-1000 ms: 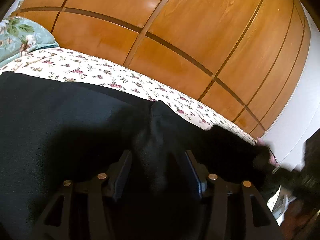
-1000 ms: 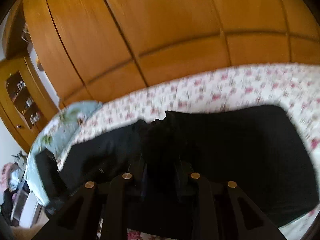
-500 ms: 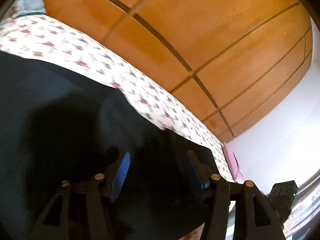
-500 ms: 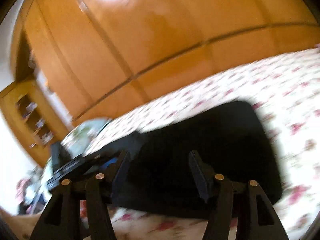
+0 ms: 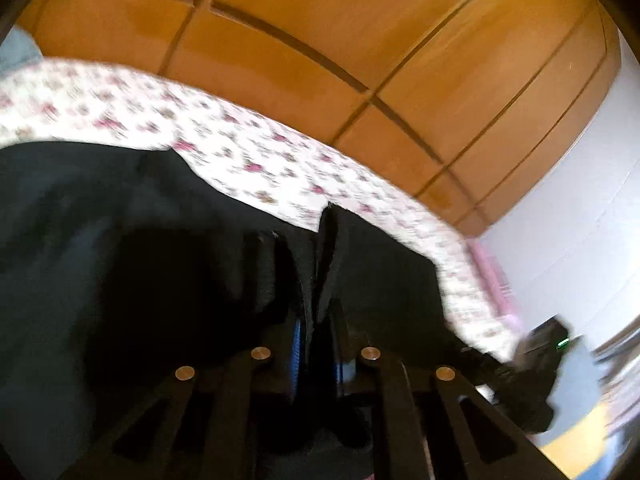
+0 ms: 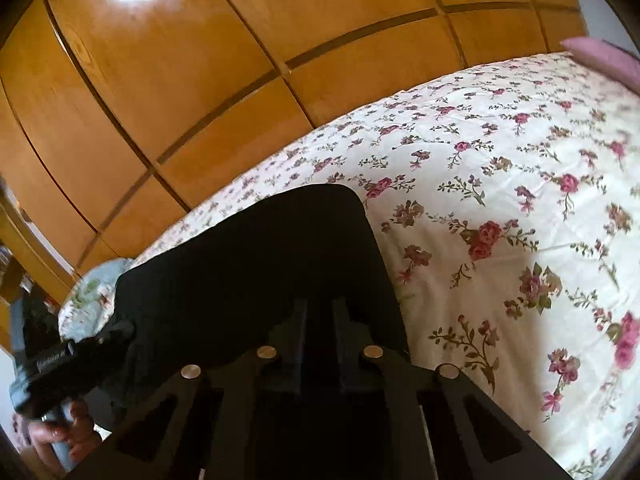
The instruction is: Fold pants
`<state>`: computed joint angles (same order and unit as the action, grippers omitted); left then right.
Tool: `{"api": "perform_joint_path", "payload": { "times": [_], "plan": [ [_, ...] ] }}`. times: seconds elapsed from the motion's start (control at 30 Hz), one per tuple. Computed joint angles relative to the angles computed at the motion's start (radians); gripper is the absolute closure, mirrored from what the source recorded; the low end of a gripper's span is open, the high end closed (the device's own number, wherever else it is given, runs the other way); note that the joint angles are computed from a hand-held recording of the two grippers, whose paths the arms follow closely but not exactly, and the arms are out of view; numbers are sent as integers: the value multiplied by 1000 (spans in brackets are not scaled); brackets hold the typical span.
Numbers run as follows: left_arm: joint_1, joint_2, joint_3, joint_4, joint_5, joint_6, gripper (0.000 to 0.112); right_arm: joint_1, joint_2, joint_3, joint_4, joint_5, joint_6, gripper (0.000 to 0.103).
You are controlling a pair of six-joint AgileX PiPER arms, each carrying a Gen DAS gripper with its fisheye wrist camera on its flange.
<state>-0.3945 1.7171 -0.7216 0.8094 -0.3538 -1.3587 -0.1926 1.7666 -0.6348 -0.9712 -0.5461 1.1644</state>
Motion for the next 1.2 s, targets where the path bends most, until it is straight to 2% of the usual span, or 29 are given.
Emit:
{"api": "perform_joint_path", "payload": {
  "times": [0.03,0.07,0.13,0.23,0.33,0.43,0.53,0.67,0.77,0.83,0.93,1.03,1.1,1.2],
  "plan": [
    [-9,15,-1,-56,35,60,101,-3,10,-1,9,-8,-17,95],
    [-1,46,-3,-72,30,80,100,0,19,0,30,-15,-46,95],
    [33,73,14,-65,-42,90,100,9,26,10,76,-28,-104,95],
    [-23,74,2,-262,14,314,98,49,23,37,231,-27,-290,95],
    [-33,78,31,-398,-26,450,90,65,37,58,336,-67,-395,95],
    [-3,84,83,-377,-128,394,86,66,50,90,403,-130,-457,95],
    [-25,51,95,-413,-95,422,84,75,52,116,457,-168,-515,95],
    [-30,29,109,-308,-101,310,76,68,52,116,443,-169,-503,95],
    [-76,24,119,-450,-73,468,76,78,52,126,470,-178,-522,95],
    [-96,19,113,-511,-46,541,77,88,42,126,483,-158,-522,95],
    [-108,11,122,-555,-41,579,79,133,-9,98,537,-20,-516,95],
    [-110,-7,143,-563,-45,577,79,234,-94,103,815,127,-671,90],
    [-98,-28,165,-510,-57,518,79,304,-156,152,959,94,-793,87],
    [-65,-52,210,-407,-114,411,79,382,-188,195,917,13,-828,86]
  ]
}}
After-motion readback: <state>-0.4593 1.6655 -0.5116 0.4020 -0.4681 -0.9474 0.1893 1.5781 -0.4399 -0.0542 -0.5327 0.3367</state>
